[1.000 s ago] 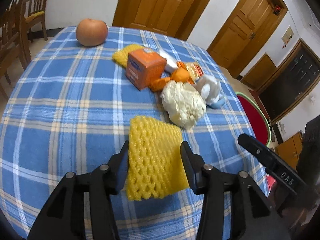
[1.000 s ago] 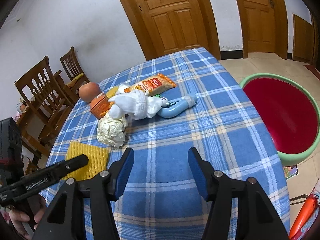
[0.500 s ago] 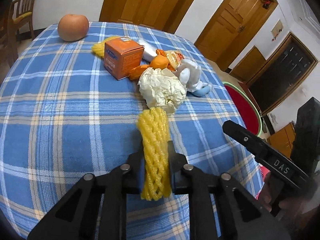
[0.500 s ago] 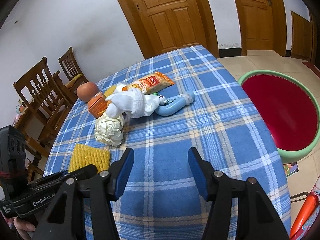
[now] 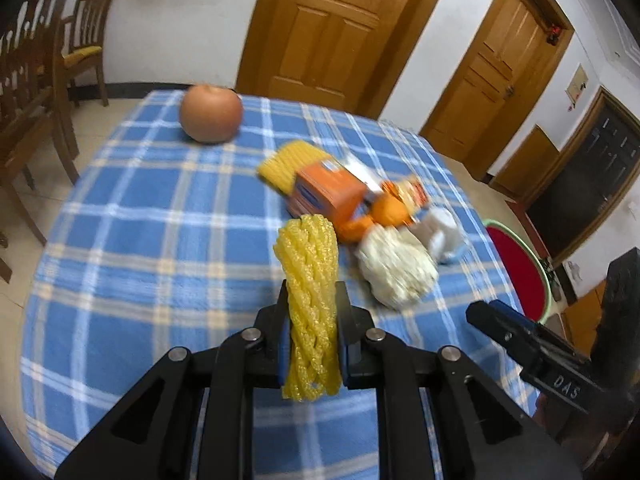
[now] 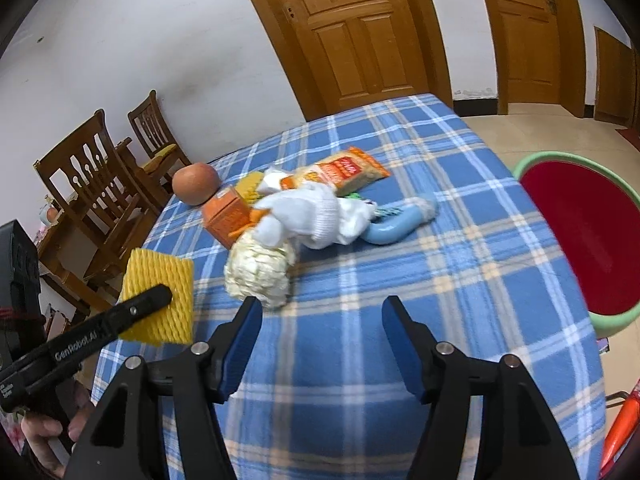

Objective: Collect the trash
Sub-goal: 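Grasp the crumpled white paper with the right tool while the left tool holds the yellow net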

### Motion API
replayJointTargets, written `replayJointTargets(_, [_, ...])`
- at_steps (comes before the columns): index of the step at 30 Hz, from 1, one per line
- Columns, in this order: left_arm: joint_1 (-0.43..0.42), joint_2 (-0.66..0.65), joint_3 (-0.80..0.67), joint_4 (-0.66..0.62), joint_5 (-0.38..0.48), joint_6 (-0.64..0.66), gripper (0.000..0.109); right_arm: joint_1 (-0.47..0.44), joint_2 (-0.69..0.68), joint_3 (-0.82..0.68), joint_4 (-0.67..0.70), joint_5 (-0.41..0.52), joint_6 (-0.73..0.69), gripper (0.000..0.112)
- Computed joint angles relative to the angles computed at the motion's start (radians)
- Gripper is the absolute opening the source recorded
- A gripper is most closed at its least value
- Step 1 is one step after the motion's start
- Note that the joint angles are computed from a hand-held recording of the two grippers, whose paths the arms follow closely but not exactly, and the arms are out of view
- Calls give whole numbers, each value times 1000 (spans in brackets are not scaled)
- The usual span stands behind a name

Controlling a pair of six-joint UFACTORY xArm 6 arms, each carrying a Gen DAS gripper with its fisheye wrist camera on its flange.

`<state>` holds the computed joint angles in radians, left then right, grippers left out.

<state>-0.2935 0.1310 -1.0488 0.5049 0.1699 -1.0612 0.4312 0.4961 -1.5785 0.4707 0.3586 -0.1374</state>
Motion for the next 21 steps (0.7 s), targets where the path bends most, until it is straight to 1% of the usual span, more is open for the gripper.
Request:
replayJointTargets(3, [23,0,-8,77,3,-58,17,11,46,-65,-26,30,21,66])
replayJointTargets(6, [45,-1,-3,138,-24,-102,17,22,99,-136,-72,57,70,66])
replayJointTargets(8, [57,3,0,152,-44,-104,17,27,138,-189,-91,79,102,66])
replayJointTargets(10, [63,9,3,122,-59,-66,17,34,167,-228,-98,87,128,66])
replayJointTargets(12, [63,20,6,52,-75,3,17,38,190,-258,-105,90,150,66])
replayJointTargets(14, [61,22,12,1,-80,46,17,41,214,-294,-87,99,151,67])
replayJointTargets(16, [62,26,15,-21,-85,63,17,45,234,-324,-79,111,150,67])
replayJointTargets(19, [63,29,15,-13,-88,56,17,51,259,-361,-72,125,139,66])
replayJointTargets(20, [62,30,14,-20,-85,63,17,51,264,-368,-62,129,130,65])
replayJointTargets(21, [60,31,13,-30,-83,71,17,52,269,-374,-47,134,118,57])
